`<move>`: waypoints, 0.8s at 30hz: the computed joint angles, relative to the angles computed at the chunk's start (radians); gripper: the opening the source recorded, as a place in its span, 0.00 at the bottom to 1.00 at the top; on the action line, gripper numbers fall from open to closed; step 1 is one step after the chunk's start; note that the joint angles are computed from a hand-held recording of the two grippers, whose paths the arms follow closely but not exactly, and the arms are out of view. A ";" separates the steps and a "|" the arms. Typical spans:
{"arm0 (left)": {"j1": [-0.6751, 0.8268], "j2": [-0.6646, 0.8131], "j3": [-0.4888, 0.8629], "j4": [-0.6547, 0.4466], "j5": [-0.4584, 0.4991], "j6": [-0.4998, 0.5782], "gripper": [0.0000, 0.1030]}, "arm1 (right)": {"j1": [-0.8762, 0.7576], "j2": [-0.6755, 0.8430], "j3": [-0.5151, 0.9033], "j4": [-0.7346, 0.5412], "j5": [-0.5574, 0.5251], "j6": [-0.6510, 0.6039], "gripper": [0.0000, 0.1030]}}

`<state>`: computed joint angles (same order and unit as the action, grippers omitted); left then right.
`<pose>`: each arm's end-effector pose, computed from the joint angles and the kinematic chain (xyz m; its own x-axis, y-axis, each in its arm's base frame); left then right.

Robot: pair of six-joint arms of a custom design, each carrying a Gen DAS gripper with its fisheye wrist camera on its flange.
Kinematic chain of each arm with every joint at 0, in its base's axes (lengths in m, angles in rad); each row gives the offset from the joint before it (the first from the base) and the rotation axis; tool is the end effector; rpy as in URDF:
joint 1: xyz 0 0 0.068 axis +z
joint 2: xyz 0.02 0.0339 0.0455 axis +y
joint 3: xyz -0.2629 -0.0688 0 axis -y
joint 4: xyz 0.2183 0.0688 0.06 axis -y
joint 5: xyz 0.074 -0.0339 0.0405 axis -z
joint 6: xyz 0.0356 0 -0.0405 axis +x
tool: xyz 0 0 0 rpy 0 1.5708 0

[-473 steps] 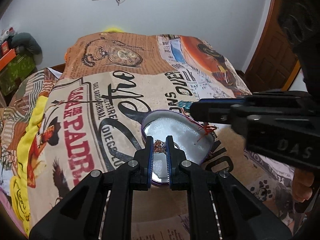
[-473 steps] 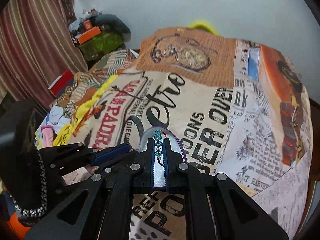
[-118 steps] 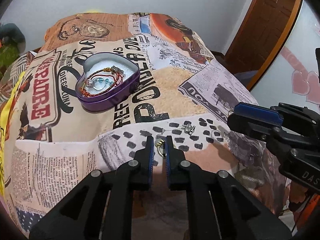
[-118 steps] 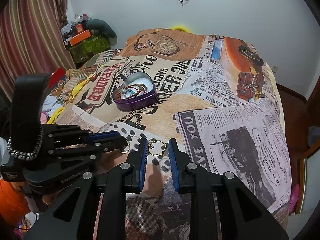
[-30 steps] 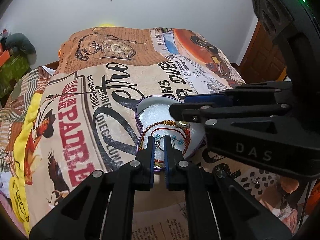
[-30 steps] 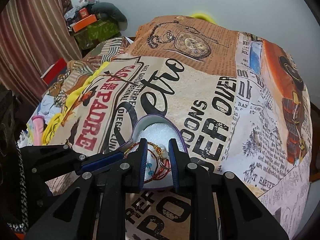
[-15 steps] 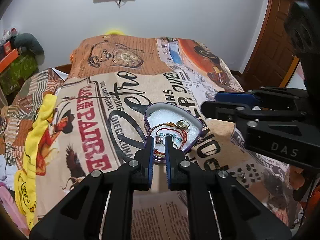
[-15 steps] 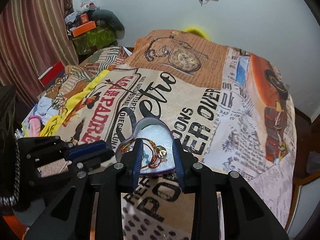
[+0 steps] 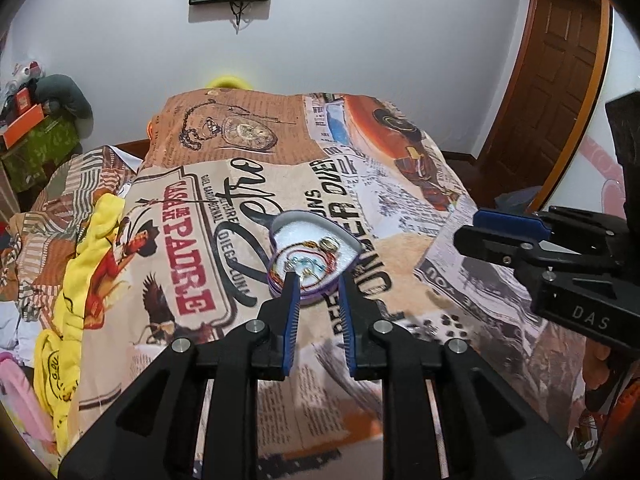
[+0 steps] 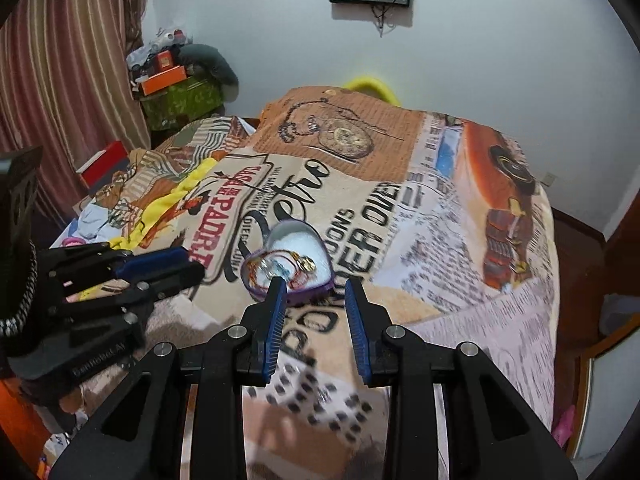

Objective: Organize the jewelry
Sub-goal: 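Move both grippers back to the remaining pieces beside the tin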

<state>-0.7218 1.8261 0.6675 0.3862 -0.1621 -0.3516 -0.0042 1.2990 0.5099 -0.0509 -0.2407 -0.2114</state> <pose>0.2342 -0.1985 0.1157 -0.6865 0.1515 -0.7112 0.3503 0.9260 -0.1409 0.2183 0.0076 0.1732 -0.6955 -0.2009 -0.6898 -0.3078 0.9509 0.0335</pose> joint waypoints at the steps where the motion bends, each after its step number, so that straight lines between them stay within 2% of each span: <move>1: -0.011 -0.008 -0.008 -0.003 -0.006 -0.007 0.18 | -0.013 -0.013 -0.009 -0.006 -0.007 -0.003 0.26; 5: -0.050 -0.018 -0.026 -0.008 -0.016 -0.037 0.24 | -0.106 -0.063 -0.050 -0.035 -0.046 -0.047 0.26; 14: -0.129 0.085 0.003 0.000 -0.012 -0.075 0.25 | -0.275 0.004 -0.116 -0.035 -0.113 -0.172 0.27; 24: -0.133 0.209 0.021 0.028 0.023 -0.101 0.25 | -0.159 0.130 -0.193 0.105 -0.080 -0.161 0.27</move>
